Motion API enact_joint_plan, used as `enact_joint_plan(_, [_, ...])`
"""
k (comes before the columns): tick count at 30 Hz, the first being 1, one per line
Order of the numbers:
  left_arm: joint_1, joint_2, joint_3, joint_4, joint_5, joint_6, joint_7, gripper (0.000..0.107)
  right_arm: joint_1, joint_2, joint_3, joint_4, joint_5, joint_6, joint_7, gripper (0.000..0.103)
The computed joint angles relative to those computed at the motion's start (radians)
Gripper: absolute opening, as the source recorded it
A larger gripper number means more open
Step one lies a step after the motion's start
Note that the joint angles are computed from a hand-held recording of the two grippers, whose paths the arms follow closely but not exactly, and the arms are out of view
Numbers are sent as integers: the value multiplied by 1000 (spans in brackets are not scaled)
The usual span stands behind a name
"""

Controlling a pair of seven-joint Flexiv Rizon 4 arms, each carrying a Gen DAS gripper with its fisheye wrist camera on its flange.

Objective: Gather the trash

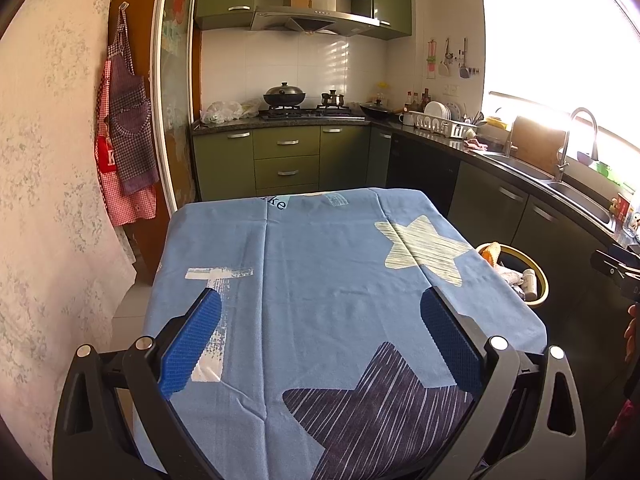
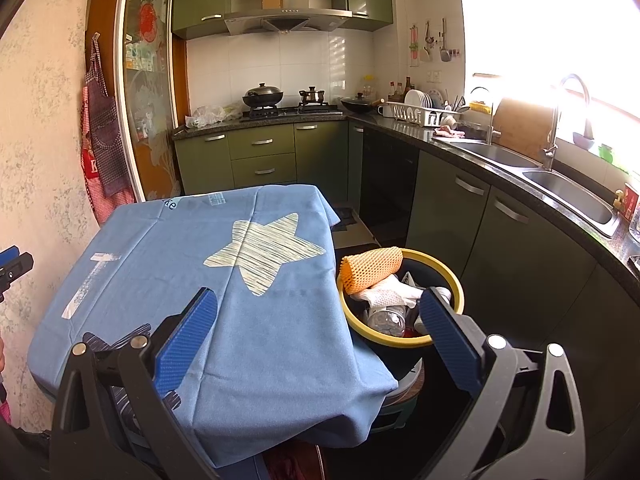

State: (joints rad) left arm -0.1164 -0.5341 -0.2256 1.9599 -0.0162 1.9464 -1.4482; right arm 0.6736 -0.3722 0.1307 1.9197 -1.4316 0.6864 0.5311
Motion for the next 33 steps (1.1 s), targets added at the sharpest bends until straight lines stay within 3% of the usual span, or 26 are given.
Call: enact_joint_plan(33, [16,-2,-14,0,12,-6,0,98,1,-2,0,-2,2,-1,-1,96])
